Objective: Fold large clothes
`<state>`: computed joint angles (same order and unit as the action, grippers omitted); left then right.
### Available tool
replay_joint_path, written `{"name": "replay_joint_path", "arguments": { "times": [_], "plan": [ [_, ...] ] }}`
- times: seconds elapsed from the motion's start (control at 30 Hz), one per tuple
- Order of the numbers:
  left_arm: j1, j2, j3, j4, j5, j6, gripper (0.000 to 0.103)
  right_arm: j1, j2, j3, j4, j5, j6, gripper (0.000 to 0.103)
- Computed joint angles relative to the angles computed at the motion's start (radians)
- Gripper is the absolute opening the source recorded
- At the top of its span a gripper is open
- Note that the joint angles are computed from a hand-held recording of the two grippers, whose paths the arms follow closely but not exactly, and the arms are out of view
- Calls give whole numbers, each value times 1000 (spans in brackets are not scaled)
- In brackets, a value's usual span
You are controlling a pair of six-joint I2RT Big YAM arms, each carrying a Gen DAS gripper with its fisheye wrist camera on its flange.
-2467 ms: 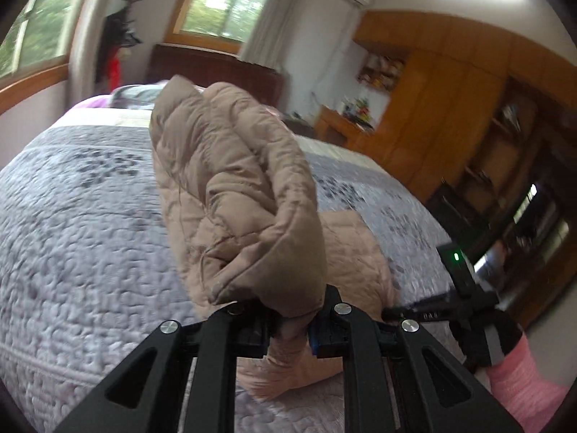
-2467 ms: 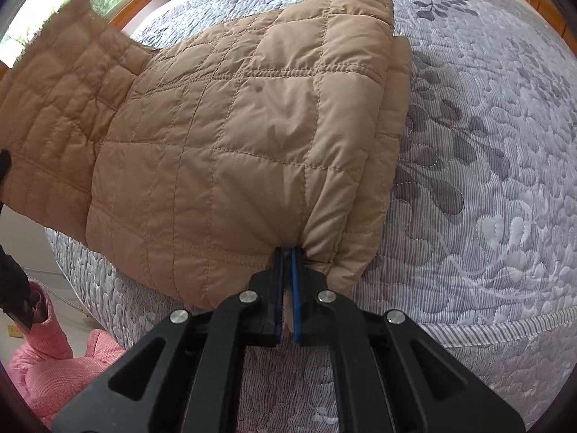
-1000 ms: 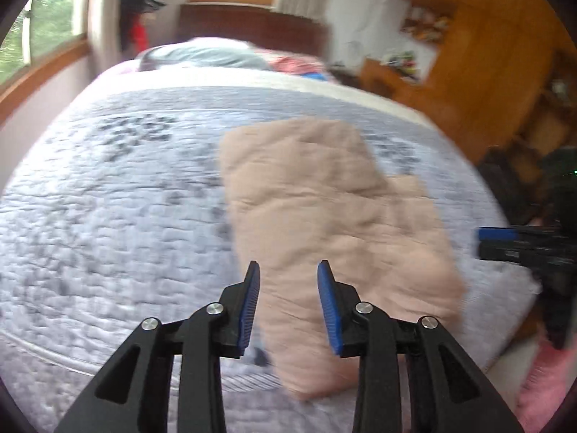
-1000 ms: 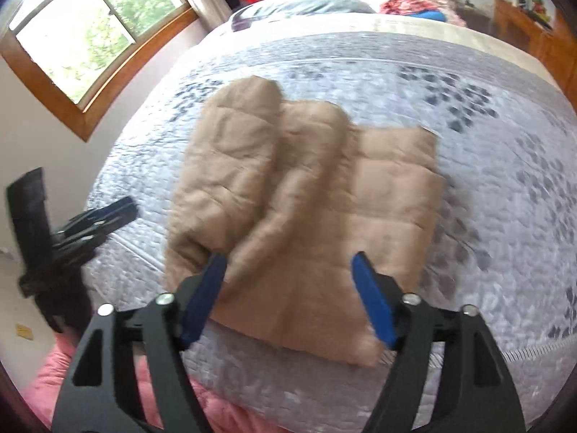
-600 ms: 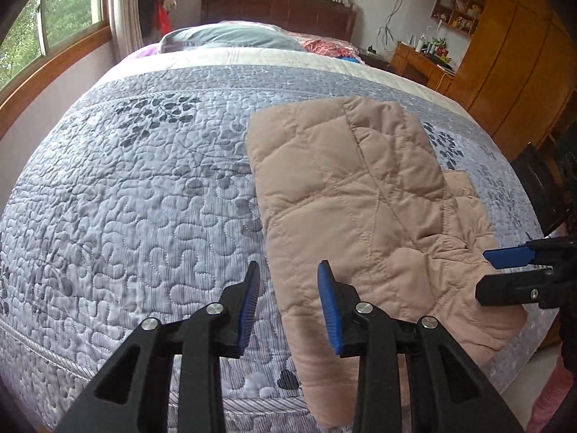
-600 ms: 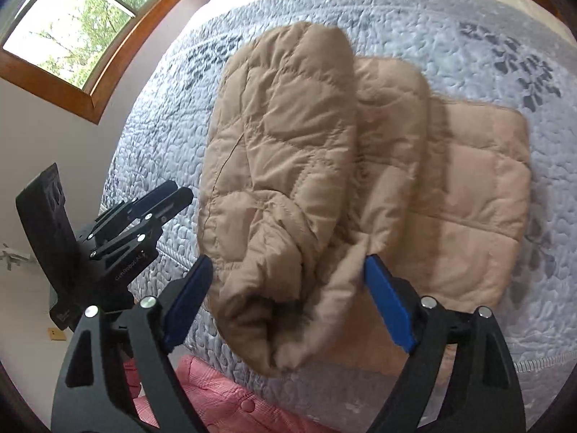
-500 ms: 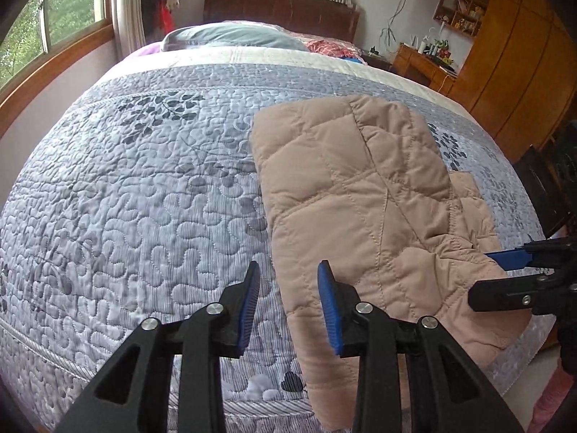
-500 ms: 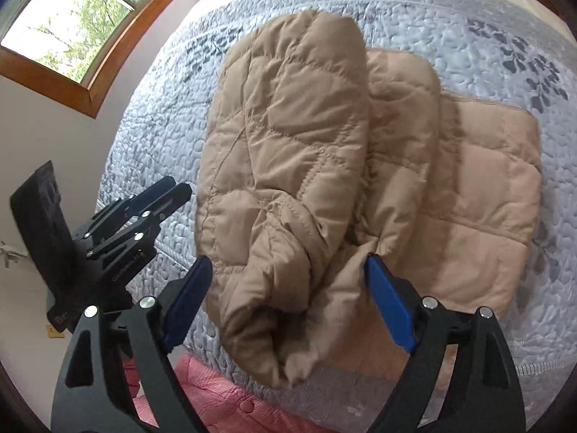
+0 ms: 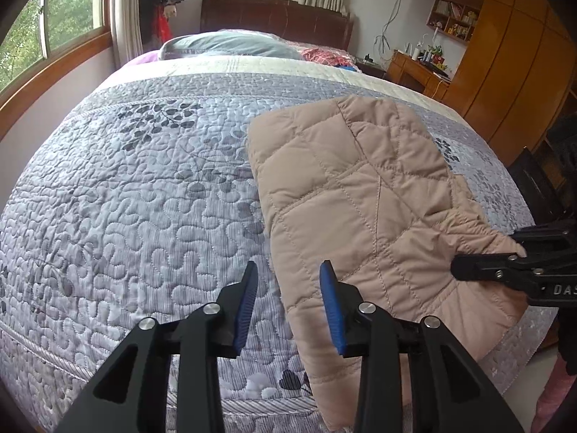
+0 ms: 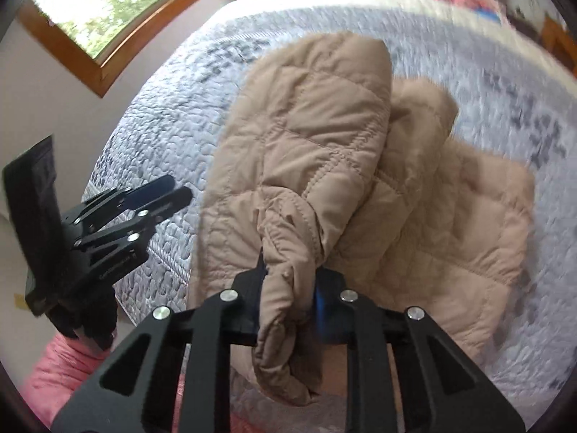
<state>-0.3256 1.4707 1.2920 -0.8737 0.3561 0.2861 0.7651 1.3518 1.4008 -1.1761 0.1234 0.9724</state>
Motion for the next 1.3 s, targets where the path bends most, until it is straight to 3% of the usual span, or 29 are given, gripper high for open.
{"name": "replay_joint_path", "arguments": {
  "times": [0.27, 0.53, 0.7, 0.97, 1.13, 1.3],
  "plan": [
    [-27, -44, -17, -2, 39, 16, 43, 77, -89, 12, -88, 182, 53, 18],
    [-97, -52, -32, -8, 36, 44, 44, 114, -238, -127, -121, 235, 198, 18],
    [-152, -57, -58, 4, 10, 59, 44, 125, -305, -226, -81, 221, 264, 18],
    [-186, -36, -90, 19, -19, 99, 44, 129, -383, -428, 75, 152, 356, 22],
    [-195, -5, -94, 18, -6, 110, 45, 147, -445, -551, 198, 165, 408, 24],
    [-205, 23, -98, 28, -15, 111, 46, 167, -437, -594, 248, 205, 428, 24]
  ]
}}
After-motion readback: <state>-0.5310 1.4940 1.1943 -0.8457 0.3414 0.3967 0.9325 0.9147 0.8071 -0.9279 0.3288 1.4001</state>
